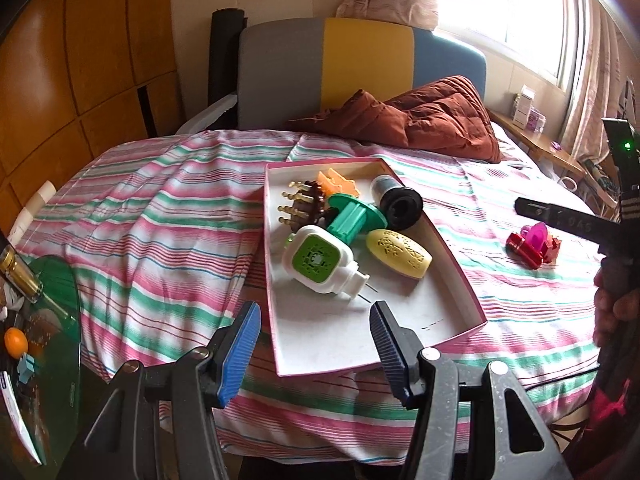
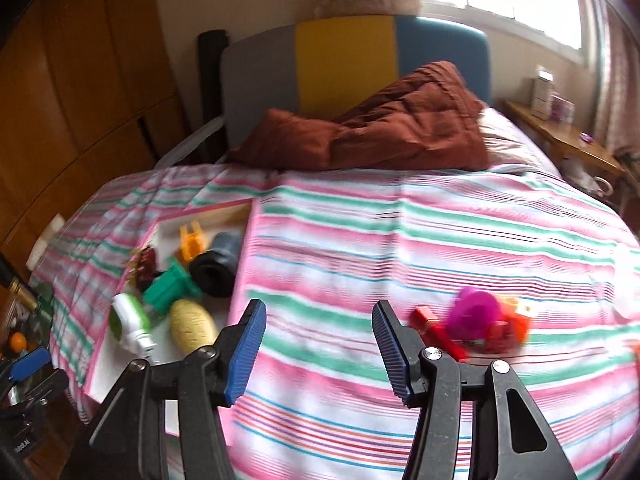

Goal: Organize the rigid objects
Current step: 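Reach the left tool toward the red cylinder while the right tool withdraws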

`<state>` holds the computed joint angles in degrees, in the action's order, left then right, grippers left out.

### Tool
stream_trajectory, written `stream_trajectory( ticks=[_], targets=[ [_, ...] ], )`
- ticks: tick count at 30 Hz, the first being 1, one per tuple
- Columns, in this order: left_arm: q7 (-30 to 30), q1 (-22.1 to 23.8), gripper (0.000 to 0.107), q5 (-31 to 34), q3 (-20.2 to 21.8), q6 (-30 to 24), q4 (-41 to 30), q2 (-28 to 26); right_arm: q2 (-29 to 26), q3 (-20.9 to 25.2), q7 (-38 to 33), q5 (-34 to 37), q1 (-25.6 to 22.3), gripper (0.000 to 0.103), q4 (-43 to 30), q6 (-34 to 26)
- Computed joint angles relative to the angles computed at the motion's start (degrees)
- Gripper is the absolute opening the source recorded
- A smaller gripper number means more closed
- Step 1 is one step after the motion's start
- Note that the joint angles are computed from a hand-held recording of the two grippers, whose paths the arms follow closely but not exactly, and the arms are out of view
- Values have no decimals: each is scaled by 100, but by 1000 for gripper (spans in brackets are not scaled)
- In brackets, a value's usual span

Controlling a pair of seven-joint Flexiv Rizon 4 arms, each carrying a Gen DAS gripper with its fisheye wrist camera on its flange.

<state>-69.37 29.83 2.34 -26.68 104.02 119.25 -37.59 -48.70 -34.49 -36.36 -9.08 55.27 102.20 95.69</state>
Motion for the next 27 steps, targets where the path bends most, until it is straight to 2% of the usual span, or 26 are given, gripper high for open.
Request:
stream_trajectory(
  ticks=[8,14,24,27],
  targets=[
    [113,-225,58,12,66,-60,-48,30,24,-989,124,457,494,57,853,56],
    [267,-461,58,-37,102,-125,-106,52,-27,-1341,199,848,541,58,1347,71],
    [669,-933,58,-235,51,-478,-348,9,112,-780,436,1387,-89,58,1535,332],
    [878,-966,58,-437,-189,-842,-480,-86,217,-653,522,1453,-206,62,1550,413]
  ],
)
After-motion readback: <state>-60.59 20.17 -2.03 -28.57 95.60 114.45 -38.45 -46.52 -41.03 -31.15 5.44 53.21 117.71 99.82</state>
